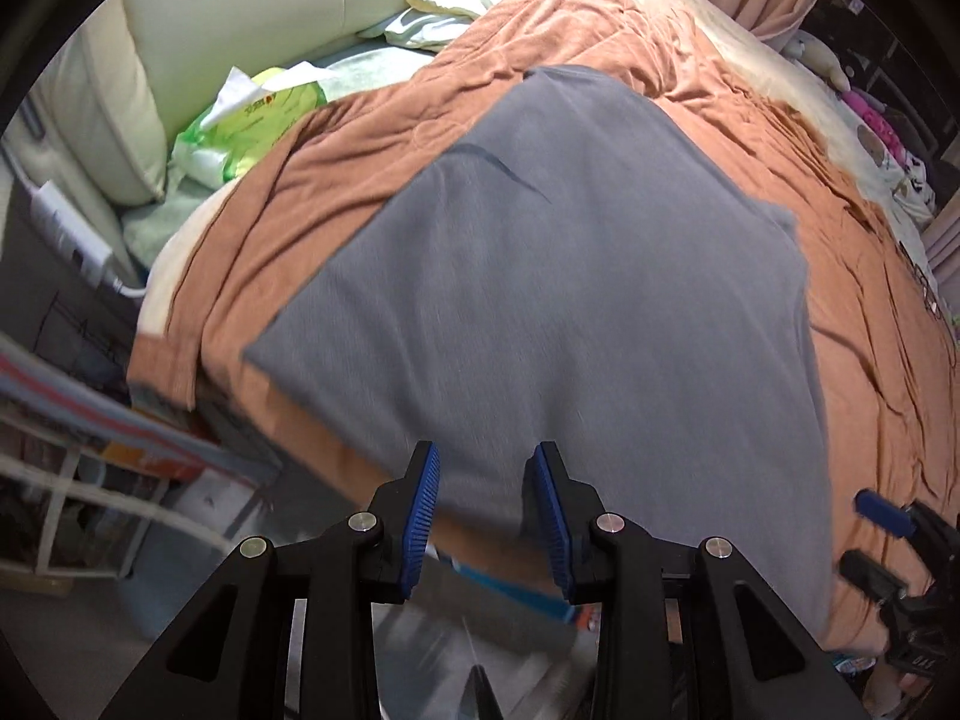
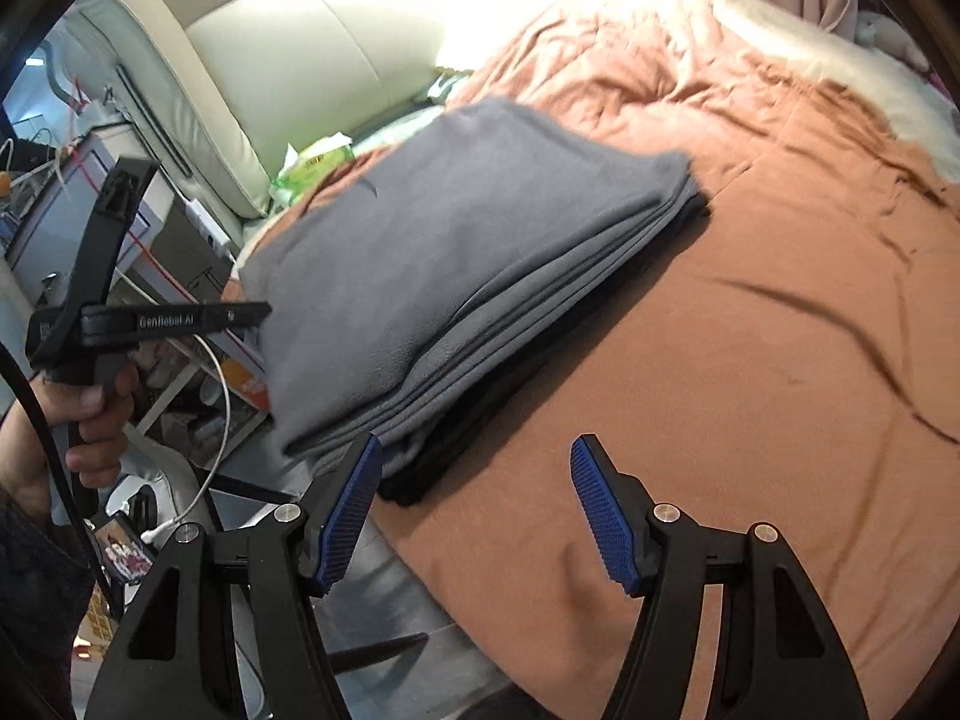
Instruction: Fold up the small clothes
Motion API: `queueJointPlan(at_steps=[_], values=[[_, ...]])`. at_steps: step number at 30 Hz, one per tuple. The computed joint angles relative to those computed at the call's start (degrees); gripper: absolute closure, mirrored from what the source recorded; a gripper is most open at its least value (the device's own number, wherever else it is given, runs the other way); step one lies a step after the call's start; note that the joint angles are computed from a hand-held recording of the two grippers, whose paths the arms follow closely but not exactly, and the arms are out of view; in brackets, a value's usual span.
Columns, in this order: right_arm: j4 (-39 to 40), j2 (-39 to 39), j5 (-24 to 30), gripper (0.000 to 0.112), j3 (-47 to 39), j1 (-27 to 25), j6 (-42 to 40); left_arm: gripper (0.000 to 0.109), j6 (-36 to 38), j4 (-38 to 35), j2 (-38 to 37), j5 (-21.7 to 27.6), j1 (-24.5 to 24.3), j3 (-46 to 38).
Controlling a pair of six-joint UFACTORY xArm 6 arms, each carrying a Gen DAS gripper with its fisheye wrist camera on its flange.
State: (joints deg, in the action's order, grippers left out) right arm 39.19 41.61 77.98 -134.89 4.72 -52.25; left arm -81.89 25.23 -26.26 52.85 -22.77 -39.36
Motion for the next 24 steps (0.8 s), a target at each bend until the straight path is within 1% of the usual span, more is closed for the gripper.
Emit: queueJointPlan(at_steps=[4,7,8,9,10,11,12,13,14,15,16,17,22,24], values=[[1.0,-2.5,0.5,0.048,1.5,-3.0,-1.5,0.074,-5.6,2.6,-0.7,1.3,-4.5,-1.4],[1.6,-6.4,-0.4,0.048,6.2,-4.9,-3.2,0.074,-9.9,5.4,0.1,4.0,-8.9,-4.5],[2.0,-6.6,0.2,0.048,5.9,-5.8,-3.1,0.074,-10.7,5.9,0.2,4.6,-9.8,-5.1],[2.4,-7.0,0.7,0.047,6.2,-6.6,-3.2,0.073,-12.0,6.8,0.5,5.1,-11.1,-6.0],[2.7,-7.5,1.0,0.042,6.7,-7.3,-3.2,0.071,-13.6,7.7,0.7,5.6,-12.3,-6.8],[3.3,-8.4,1.1,0.039,7.8,-8.0,-3.5,0.066,-15.1,8.7,1.1,6.4,-13.5,-7.6],[3.9,-10.1,0.7,0.033,9.9,-8.8,-4.3,0.064,-16.8,9.9,1.5,7.5,-14.9,-8.6],[4.4,-11.8,-0.2,0.032,12.3,-9.4,-5.2,0.057,-18.4,11.3,1.9,8.5,-16.3,-9.6],[5.0,-13.1,-1.0,0.032,13.9,-10.2,-6.1,0.047,-19.8,12.7,2.3,9.3,-17.6,-10.4],[5.2,-14.0,-1.4,0.031,15.0,-10.6,-6.6,0.042,-21.0,14.1,2.8,10.3,-18.9,-11.4],[5.2,-15.1,-1.8,0.028,16.3,-11.1,-6.9,0.031,-21.8,15.0,3.2,11.3,-19.9,-12.3],[5.6,-16.1,-2.2,0.028,17.5,-11.9,-7.5,0.024,-22.9,16.4,4.3,13.3,-21.6,-13.9],[8.3,-21.6,-4.0,0.027,24.2,-14.9,-11.1,0.008,-24.5,21.1,9.2,20.3,-28.0,-20.9],[9.8,-23.8,-4.6,0.027,27.0,-16.5,-13.0,0.007,-24.9,22.5,11.1,22.7,-30.0,-23.4]])
